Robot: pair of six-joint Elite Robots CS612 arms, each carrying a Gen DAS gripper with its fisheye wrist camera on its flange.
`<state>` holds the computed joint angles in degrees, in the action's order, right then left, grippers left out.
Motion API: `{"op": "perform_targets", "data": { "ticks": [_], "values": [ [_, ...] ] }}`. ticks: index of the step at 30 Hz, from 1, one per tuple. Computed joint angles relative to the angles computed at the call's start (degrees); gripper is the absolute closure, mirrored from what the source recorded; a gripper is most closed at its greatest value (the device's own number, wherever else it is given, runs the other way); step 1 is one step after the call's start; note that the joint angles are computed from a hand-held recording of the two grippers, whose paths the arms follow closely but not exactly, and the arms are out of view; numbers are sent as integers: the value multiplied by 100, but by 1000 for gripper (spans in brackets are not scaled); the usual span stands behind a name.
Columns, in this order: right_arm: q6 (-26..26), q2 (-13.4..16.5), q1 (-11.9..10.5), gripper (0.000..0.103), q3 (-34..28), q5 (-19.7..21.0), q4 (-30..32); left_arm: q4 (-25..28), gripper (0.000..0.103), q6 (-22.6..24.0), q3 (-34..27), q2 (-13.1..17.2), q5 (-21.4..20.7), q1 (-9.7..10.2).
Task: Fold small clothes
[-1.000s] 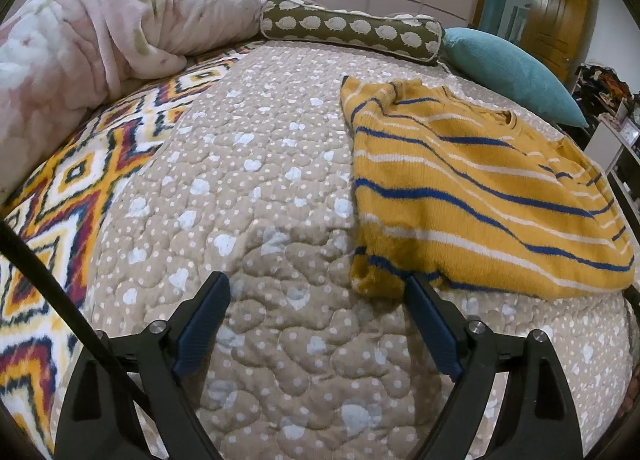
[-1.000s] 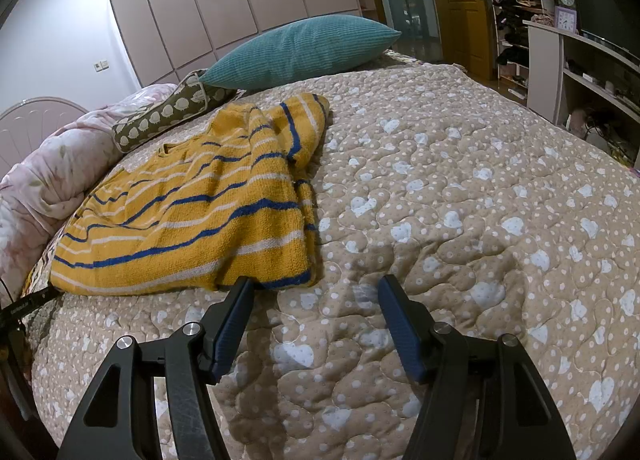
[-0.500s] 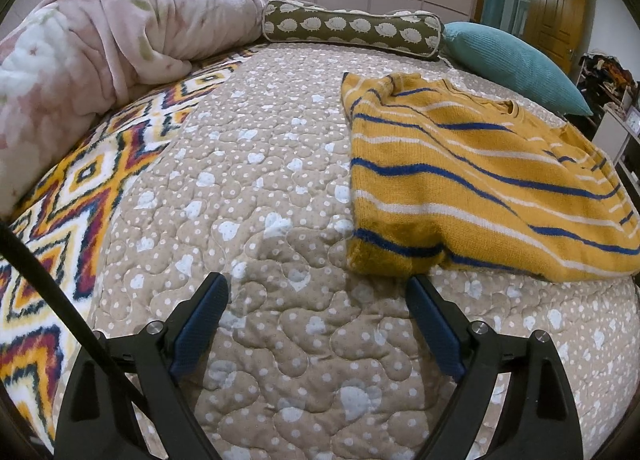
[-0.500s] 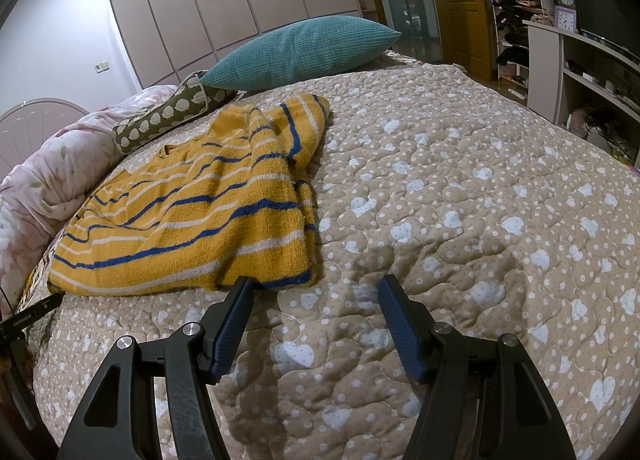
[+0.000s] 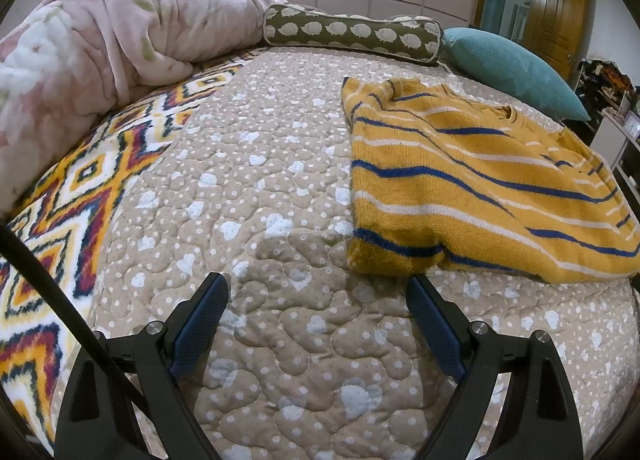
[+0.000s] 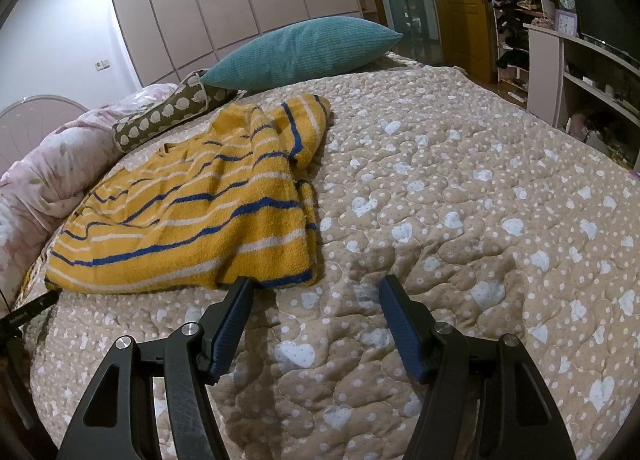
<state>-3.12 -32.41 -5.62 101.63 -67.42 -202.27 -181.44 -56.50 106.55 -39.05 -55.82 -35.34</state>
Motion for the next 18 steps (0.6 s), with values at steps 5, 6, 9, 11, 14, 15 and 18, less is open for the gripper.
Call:
{"op": "perform_targets", "data": {
  "ticks": [5,6,9,11,14,15,18],
  "values": [
    [-45,7,22,33,-15,-85,3,-95,13,-1,16,10,5,-1],
    [-61,6,29,33,-25,-113,24,-96,13,-9,18,11,11,-6],
    [-167,-8,64,31,-40,-202,117,-103,13,-4,20,10,15,-5],
    [-431,-67,122,26,-73,-326,403,-138,13,-18,33,13,28,-17],
    [-655,-172,237,24,-78,-719,706,-286,13,-4,60,25,22,-11],
    [-569,-216,241,24,-54,-725,784,-338,13,-1,70,29,21,-13],
    [-75,-298,98,24,48,-69,895,-512,12,13,102,46,5,-17]
  ]
}}
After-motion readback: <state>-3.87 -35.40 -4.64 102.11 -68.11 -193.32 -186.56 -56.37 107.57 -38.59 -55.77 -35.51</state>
